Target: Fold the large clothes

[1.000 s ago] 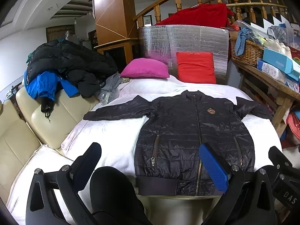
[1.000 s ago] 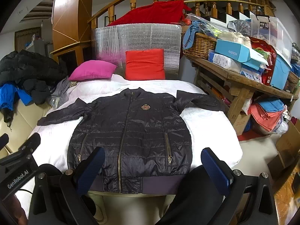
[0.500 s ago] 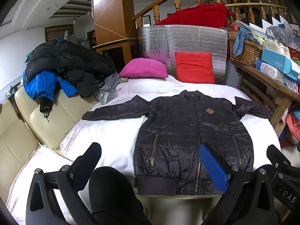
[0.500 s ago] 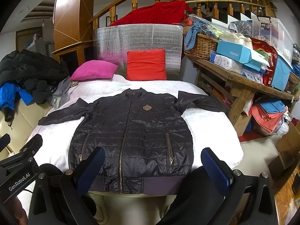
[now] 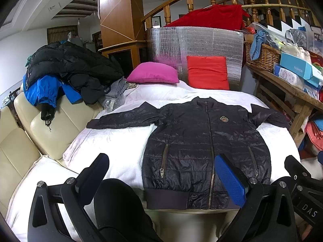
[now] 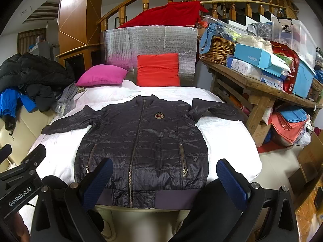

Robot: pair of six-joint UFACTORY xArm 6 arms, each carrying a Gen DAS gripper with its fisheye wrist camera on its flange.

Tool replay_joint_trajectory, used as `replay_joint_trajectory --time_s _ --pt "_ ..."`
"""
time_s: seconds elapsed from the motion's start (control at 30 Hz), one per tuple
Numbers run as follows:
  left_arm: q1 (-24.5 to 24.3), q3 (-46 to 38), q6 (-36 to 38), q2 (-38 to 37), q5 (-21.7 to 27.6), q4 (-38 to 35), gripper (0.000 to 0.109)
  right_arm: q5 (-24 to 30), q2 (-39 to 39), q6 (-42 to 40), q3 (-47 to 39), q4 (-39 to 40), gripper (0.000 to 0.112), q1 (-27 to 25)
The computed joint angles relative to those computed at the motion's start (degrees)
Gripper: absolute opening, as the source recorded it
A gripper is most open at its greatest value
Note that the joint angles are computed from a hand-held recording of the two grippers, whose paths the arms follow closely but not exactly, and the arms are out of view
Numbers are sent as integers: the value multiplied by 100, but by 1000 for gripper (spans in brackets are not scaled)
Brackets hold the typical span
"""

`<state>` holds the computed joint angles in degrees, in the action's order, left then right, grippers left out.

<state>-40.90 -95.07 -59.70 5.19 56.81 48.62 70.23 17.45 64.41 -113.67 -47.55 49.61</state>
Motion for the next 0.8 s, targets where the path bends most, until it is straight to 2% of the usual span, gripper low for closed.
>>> replay_joint_trajectory --time_s 0.8 --pt "25 62 42 -47 -60 -8 103 14 134 -121 -202 49 103 7"
